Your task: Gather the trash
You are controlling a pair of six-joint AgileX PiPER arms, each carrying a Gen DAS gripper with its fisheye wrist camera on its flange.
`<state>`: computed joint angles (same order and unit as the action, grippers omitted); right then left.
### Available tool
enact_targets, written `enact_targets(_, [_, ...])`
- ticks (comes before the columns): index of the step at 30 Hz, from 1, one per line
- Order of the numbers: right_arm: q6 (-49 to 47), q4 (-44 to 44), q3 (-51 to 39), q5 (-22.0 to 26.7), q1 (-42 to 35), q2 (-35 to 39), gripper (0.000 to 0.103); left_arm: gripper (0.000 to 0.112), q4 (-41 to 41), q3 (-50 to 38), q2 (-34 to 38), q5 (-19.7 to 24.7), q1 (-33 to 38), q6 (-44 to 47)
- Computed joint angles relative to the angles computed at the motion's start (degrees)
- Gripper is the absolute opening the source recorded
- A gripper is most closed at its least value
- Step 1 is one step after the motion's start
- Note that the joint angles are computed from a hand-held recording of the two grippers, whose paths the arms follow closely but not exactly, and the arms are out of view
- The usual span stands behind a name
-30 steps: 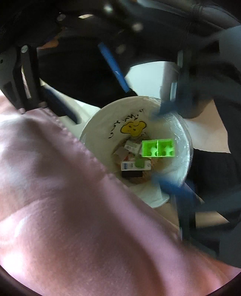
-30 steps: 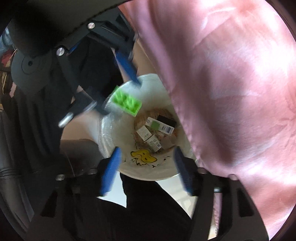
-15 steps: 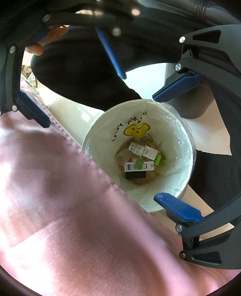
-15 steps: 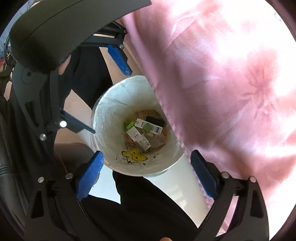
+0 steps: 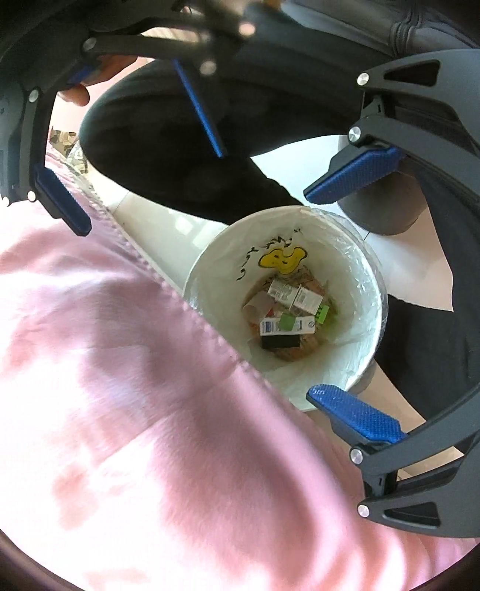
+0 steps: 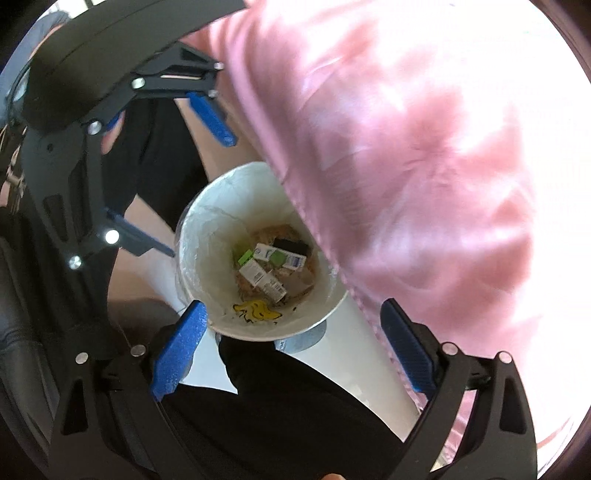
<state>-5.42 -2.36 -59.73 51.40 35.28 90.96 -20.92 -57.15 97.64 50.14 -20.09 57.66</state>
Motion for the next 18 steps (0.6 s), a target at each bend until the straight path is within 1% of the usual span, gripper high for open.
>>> enact_targets(2, [4.4, -2.8, 1.1, -1.3, 1.0, -1.5, 0.093, 0.099, 0.2, -0.1, -1.2, 0.0, 0.1, -1.5])
enact_targets(3, [5.2, -3.2, 0.8, -0.5, 0.8, -2.4, 0.093, 0.099, 0.4, 0.0, -1.8, -0.3, 0.1, -2.7])
enact_targets(4, [7.3, -4.3, 1.1, -0.8, 1.0, -3.2, 0.093, 0.099, 0.3, 0.0, -2.3, -0.4, 0.2, -3.1])
enact_targets(7, [14.3, -9.3, 1.8, -1.4, 2.1, -5.0, 0.093, 0.099, 2.0, 0.2, -4.5, -2.3, 0.2, -7.5])
enact_targets(8, [18.0, -11.7, 1.7, -1.1, 2.7, -5.3, 0.093, 0.099, 2.6, 0.2, -5.1, -2.8, 0.3, -8.9])
enact_targets(10, [24.4, -16.7, 1.5, -0.3, 4.0, -6.1, 0.093, 0.099, 3.9, -0.1, -6.2, -3.8, 0.6, -12.5])
enact_targets(12, [30.4, -20.4, 1.1, 1.4, 5.1, -7.0, 0.093, 0.099, 4.0, -1.8, -6.8, -2.1, 1.7, -15.9])
enact_targets(16, [36.0, -21.7, -0.7, 5.4, 5.6, -9.0, 0.093, 0.099, 5.6, -2.9, -10.2, -1.5, 2.4, -20.5])
enact_targets(18, [37.5, -21.5, -2.0, 7.0, 5.8, -10.5, 0.093, 0.099, 5.8, -3.9, -12.0, -0.4, 2.6, -23.2])
